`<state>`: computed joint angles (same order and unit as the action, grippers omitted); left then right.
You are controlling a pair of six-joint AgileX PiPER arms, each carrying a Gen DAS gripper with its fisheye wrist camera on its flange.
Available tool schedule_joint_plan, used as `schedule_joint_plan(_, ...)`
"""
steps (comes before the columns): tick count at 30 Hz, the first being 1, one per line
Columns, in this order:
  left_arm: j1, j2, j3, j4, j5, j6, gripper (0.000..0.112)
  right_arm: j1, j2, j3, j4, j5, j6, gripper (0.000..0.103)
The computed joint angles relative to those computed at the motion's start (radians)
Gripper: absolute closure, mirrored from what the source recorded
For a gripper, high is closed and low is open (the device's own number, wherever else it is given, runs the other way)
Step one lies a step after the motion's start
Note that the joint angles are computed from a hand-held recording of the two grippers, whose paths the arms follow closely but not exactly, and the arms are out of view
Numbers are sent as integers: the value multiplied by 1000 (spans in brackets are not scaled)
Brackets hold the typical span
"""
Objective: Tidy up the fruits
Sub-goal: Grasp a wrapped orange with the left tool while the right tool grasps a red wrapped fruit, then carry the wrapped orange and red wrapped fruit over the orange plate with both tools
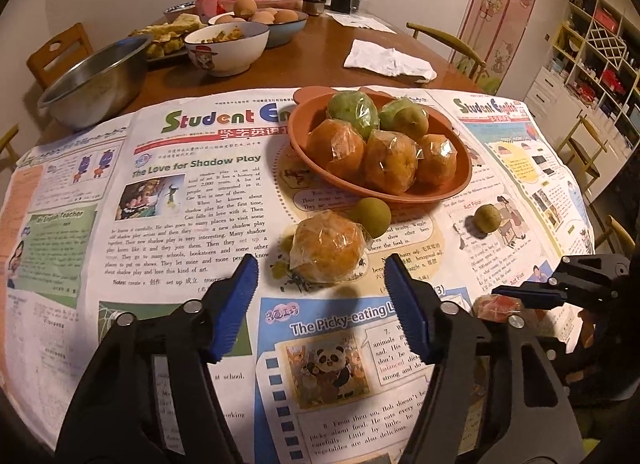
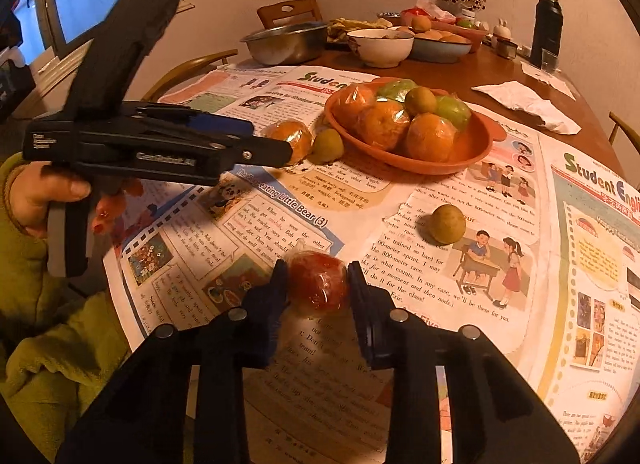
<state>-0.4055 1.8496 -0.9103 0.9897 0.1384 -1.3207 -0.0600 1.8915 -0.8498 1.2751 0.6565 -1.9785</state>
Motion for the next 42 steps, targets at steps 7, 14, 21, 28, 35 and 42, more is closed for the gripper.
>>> schedule_joint_plan(7,24,37,-42,-247,-21,273,72,-11,-3,-6,-1,16,12,74)
schedule_joint_plan(14,40,65,-67,-479,-41,515,78,-24,-8,-8,1,33,17,74)
schedule_joint_plan(21,48,31,-34,-562,-66,595,80,-48,-9,-32,0,56,37,74)
schedule_joint_plan(28,46,-40,-11,-350,-61,384,80,-69,-12,-75,11,72,54,74)
schedule_joint_plan(35,52,-51,-57,-436,-24,490,80,-79,-10,-138,26,80,80,74)
schedule_joint_plan(42,65,-13,-152,-687,20,768,80,-68,7,-204,16,80,122,74)
